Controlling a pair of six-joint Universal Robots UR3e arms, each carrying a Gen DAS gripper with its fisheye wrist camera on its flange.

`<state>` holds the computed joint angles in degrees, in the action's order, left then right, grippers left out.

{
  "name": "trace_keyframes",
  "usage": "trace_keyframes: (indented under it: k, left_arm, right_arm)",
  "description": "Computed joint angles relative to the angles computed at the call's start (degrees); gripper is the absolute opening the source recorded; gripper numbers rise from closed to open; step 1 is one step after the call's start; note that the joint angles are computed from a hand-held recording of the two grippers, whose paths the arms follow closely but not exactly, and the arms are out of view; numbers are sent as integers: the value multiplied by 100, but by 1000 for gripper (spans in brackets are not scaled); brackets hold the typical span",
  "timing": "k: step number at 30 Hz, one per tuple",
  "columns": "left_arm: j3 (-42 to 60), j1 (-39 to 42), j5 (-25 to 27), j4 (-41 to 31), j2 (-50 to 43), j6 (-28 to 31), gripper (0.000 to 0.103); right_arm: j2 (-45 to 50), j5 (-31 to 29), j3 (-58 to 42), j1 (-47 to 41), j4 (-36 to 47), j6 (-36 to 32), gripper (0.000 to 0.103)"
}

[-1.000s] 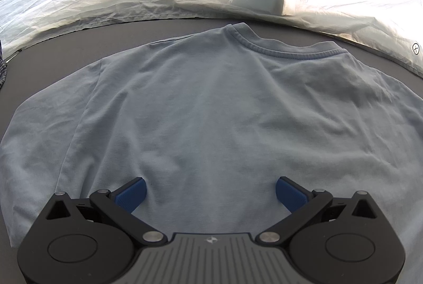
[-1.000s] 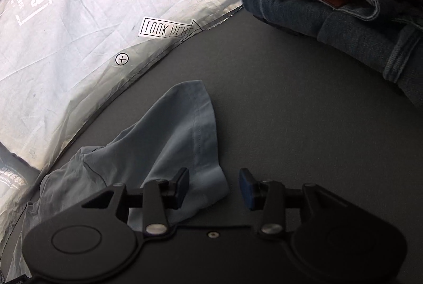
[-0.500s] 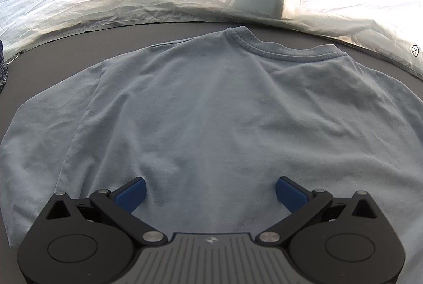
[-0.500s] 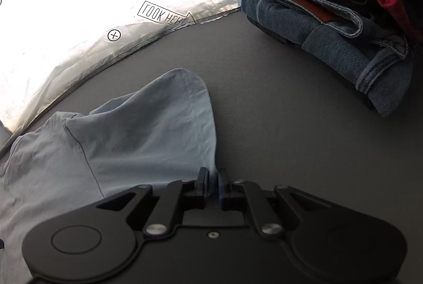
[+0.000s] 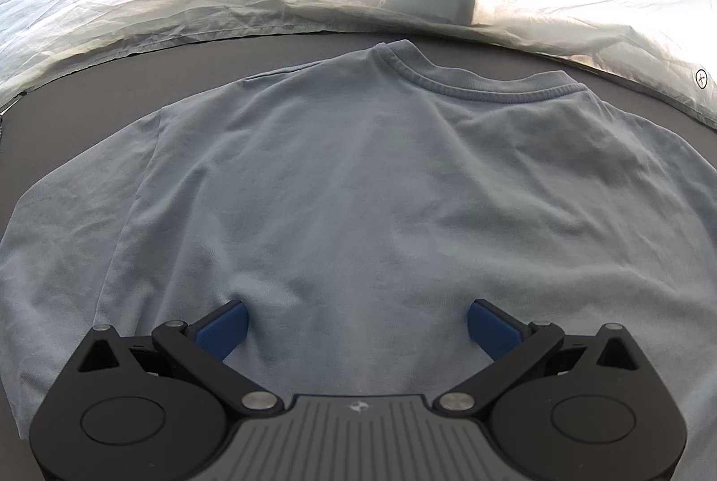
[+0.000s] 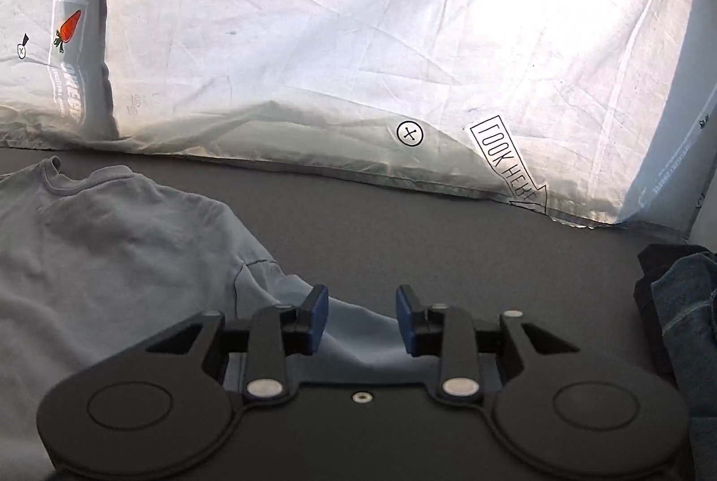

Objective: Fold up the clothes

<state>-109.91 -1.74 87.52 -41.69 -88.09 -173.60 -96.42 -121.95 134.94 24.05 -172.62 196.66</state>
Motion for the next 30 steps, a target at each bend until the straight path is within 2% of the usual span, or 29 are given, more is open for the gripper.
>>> trace_keyframes:
  k: [3, 4, 5, 7, 9, 10, 13, 14, 16, 18, 19, 22, 26, 30]
  left_arm:
    - [245, -58, 55, -128, -178, -98, 103]
    - [316, -77, 76, -157, -232, -138, 103]
    - [359, -103, 106, -147, -279, -191, 103]
    - [449, -170, 179, -106, -389, -303, 103]
    - [497, -188, 191, -106, -436, -324, 103]
    - [513, -187, 186, -107, -451, -318, 103]
    - [440, -163, 145, -7, -433, -254, 103]
    - [416, -160, 140, 26, -429, -249, 103]
    - [394, -163, 142, 63, -430, -253, 103]
    - [389, -159, 136, 73, -434, -243, 103]
    - [386, -152, 128, 69, -429, -231, 103]
    - [394, -146, 116, 59, -427, -216, 103]
    - [302, -171, 143, 206, -410, -266, 103]
    - [290, -211, 207, 269, -425, -368, 103]
  right_arm:
    - [237, 807, -69, -506, -146, -755, 34]
    - [285, 964, -84, -590, -146, -916, 40]
    - [386, 965, -139, -557, -126, -1046, 45]
    - [526, 1021, -103, -591, -317, -1318, 44]
    - [357, 1508, 68, -874, -405, -1623, 26]
    - [263, 1736, 122, -1000, -380, -1748, 1]
    - [591, 1228, 7, -792, -651, -1819, 0]
    - [577, 1258, 44, -893, -724, -1730, 0]
    - [388, 1849, 283, -1468, -894, -1198, 0]
    - [533, 2082, 490, -1765, -1376, -663, 0]
    - [622, 1900, 413, -1719, -1355, -425, 0]
    - [835, 786, -62, -1347, -738, 345, 1]
    - [222, 540, 244, -1076, -789, 1181, 1]
    - [-18, 421, 219, -250, -503, 1354, 2]
